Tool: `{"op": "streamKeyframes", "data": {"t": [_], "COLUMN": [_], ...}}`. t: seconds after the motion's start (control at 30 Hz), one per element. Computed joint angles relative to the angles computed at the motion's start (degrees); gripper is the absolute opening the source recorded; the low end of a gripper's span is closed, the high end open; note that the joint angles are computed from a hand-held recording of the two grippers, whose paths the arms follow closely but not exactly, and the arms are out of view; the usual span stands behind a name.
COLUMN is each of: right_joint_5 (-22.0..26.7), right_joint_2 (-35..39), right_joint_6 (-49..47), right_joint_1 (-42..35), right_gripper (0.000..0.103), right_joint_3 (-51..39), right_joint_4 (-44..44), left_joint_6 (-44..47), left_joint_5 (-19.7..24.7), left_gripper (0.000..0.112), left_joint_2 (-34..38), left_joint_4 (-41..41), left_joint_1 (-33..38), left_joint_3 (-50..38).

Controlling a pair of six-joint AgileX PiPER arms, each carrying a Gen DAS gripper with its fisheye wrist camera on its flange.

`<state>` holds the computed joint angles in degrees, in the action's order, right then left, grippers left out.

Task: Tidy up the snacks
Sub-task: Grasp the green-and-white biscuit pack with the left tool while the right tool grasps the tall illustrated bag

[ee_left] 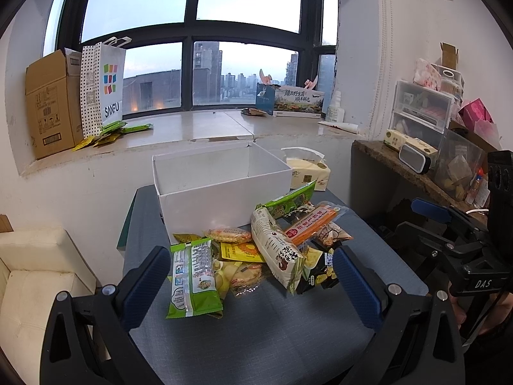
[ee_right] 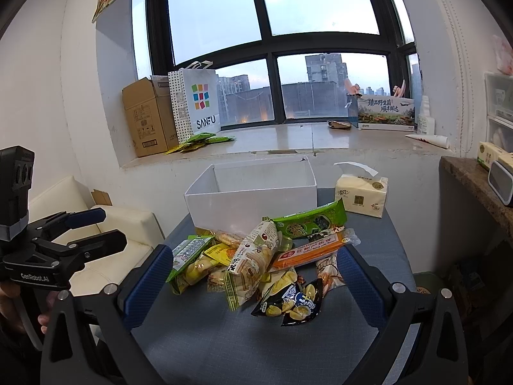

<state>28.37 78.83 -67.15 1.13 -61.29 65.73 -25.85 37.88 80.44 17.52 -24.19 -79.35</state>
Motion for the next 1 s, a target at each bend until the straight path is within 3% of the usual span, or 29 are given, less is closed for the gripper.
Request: {"op": "streamKeyframes", "data": {"t": [0.3,0.43,0.6,0.67,0.73,0.87,0.93,1.0], "right_joint_5": [3.09,8.07,14.14,14.48,18.50,25.49,28.75,31.12], "right_joint_2": [3.61,12.87,26.02,30.69,37.17,46.51,49.59,51.80], "right_joint_6": [5.25,20.56,31.63,39.18,44.67,51.46,52.74,51.86], "right_joint_1": [0.38,2.64,5.20,7.10,8.19,9.66,9.75,9.44], "right_gripper": [0.103,0.103,0.103,0.103,0.103,0.102,0.093,0.081], "right_joint_3": [-3.71,-14.70,-30.05,-36.18,-45.03,-58.07,-61.94,-63.73], "right_joint_4": [-3.86,-16.57,-23.77,-30.85,-35.03,-40.21,-40.11,-38.03], "left_joint_6": [-3.12,-0.26,5.68,7.81,11.64,8.23,4.75,6.57], "left_joint_5": [-2.84,-4.02,-5.36,-8.08,-12.24,-12.71,-12.94,-13.48], "left_gripper": [0.103,0.103,0.103,0.103,0.103,0.103,0.103,0.103], "left_joint_2": [-1.42,-1.68,-2.51,-4.24,-6.15,-6.53,-6.61,-6.81], "left_joint_4": [1.56,-4.76,-11.09,-12.98,-15.92,-9.87,-5.56,-7.11], "left_joint_1": [1.17,4.61,6.99,7.43,8.14,7.10,6.24,6.43], "left_joint_3": [2.54,4.16,6.61,9.00,11.89,12.74,13.51,14.26]}}
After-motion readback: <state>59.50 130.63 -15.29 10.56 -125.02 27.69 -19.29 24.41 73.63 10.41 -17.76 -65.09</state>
